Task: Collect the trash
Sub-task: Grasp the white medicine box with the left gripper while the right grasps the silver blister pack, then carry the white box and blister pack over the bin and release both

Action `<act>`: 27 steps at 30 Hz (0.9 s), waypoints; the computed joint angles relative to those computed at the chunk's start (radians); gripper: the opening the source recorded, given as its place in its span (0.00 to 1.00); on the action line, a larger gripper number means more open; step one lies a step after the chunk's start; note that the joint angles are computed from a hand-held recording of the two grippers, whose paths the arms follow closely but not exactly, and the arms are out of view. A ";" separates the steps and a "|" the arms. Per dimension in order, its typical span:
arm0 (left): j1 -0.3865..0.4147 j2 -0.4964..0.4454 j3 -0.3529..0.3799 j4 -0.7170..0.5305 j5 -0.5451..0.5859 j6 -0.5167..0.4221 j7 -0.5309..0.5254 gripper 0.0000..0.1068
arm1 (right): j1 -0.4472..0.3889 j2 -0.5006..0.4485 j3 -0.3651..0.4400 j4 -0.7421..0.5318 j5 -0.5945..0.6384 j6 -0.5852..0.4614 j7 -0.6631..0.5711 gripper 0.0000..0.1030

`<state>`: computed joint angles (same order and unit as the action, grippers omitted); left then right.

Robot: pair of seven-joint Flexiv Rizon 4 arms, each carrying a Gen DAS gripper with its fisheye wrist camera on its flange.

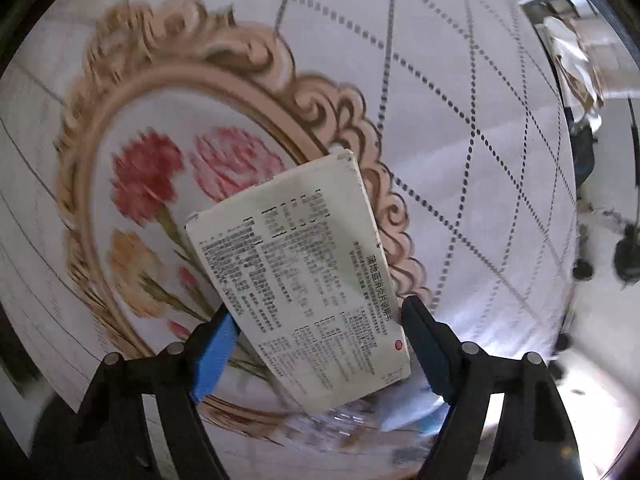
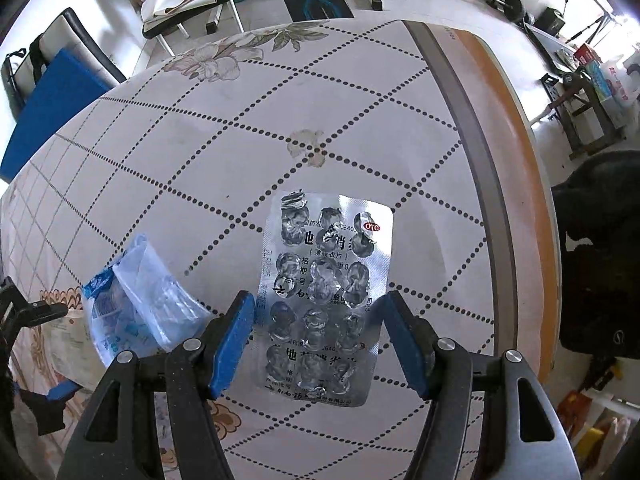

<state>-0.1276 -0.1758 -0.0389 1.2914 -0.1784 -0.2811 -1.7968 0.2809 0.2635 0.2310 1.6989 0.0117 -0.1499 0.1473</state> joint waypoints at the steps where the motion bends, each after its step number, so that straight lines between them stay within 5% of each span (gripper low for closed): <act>1: 0.001 0.011 0.001 0.008 0.003 0.009 0.030 0.73 | 0.008 0.008 0.017 -0.004 0.003 -0.009 0.024 0.66; 9: 0.020 0.143 0.016 0.058 0.045 0.081 0.362 0.73 | 0.069 0.068 0.088 -0.006 -0.038 -0.023 0.079 0.66; 15: 0.066 0.307 0.078 0.169 0.103 0.166 0.800 0.73 | 0.130 0.059 0.128 -0.043 -0.038 0.006 0.060 0.66; 20: 0.114 0.412 0.125 0.248 0.123 0.224 1.027 0.73 | 0.208 0.006 0.183 -0.080 -0.027 0.053 0.101 0.66; 27: 0.159 0.520 0.180 0.313 0.065 0.225 1.125 0.73 | 0.364 -0.127 0.243 -0.229 -0.105 0.032 0.191 0.66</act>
<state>0.0312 0.3437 0.1409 1.6043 -0.1138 -0.0561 -0.6721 0.6454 0.1364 0.4736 1.4704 -0.0937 -0.1180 0.3387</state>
